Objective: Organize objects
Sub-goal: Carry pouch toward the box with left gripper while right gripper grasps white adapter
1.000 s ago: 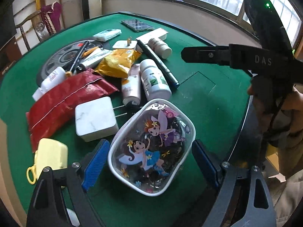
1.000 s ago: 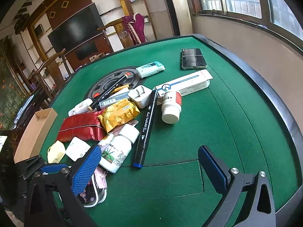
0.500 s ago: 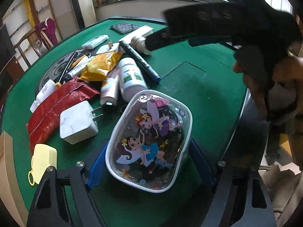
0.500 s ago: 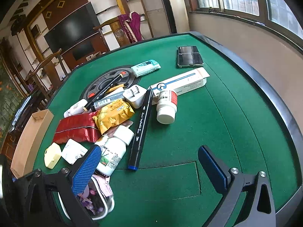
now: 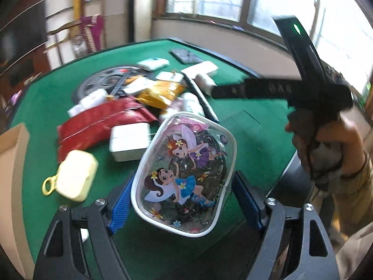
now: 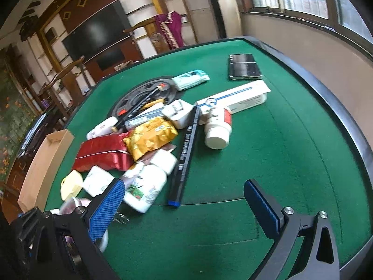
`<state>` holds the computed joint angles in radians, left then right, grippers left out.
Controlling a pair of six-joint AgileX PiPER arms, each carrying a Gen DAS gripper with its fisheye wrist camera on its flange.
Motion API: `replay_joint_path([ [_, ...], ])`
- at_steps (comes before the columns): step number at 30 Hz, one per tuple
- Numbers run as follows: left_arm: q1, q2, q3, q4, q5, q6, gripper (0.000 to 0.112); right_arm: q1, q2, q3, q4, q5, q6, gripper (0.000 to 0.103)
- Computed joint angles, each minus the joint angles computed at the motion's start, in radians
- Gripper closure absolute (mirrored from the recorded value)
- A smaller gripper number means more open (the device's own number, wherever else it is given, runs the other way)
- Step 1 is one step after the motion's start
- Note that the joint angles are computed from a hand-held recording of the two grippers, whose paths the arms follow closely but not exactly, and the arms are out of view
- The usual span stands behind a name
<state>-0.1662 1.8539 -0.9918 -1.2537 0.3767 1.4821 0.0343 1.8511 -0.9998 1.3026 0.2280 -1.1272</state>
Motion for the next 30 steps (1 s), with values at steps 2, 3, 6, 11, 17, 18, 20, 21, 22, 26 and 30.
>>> replay_joint_path([
  [2, 0.041, -0.022, 0.018, -0.049, 0.01, 0.016, 0.032, 0.009, 0.002, -0.002, 0.014, 0.026, -0.033, 0.007],
  [3, 0.058, -0.025, 0.019, -0.058, 0.014, 0.017, 0.032, 0.015, 0.004, -0.004, 0.011, 0.033, -0.036, 0.01],
  [6, 0.11, -0.059, 0.047, -0.079, 0.006, 0.016, 0.032, 0.039, 0.015, -0.019, -0.03, 0.066, -0.023, 0.014],
  [11, 0.175, -0.085, 0.071, -0.107, -0.003, 0.02, 0.032, 0.072, 0.031, -0.054, -0.053, 0.139, -0.06, 0.019],
  [17, 0.217, -0.096, 0.088, -0.147, -0.016, 0.043, 0.032, 0.1, 0.086, -0.155, -0.133, 0.282, -0.097, 0.024],
  [18, 0.223, -0.097, 0.089, -0.15, -0.012, 0.044, 0.032, 0.108, 0.109, -0.194, -0.178, 0.314, -0.089, 0.024],
  [20, 0.231, -0.096, 0.093, -0.156, -0.009, 0.047, 0.032, 0.136, 0.146, -0.264, -0.287, 0.322, -0.048, 0.024],
  [21, 0.233, -0.095, 0.095, -0.16, -0.009, 0.049, 0.032, 0.15, 0.163, -0.299, -0.35, 0.328, -0.02, 0.024],
  [22, 0.236, -0.094, 0.095, -0.161, -0.007, 0.046, 0.032, 0.164, 0.18, -0.333, -0.396, 0.334, -0.007, 0.024],
  [26, 0.248, -0.092, 0.101, -0.168, -0.004, 0.044, 0.032, 0.187, 0.262, -0.463, -0.518, 0.398, 0.062, 0.024],
  [30, 0.252, -0.091, 0.1, -0.156, -0.014, 0.029, 0.032, 0.193, 0.309, -0.523, -0.545, 0.438, 0.074, 0.024],
])
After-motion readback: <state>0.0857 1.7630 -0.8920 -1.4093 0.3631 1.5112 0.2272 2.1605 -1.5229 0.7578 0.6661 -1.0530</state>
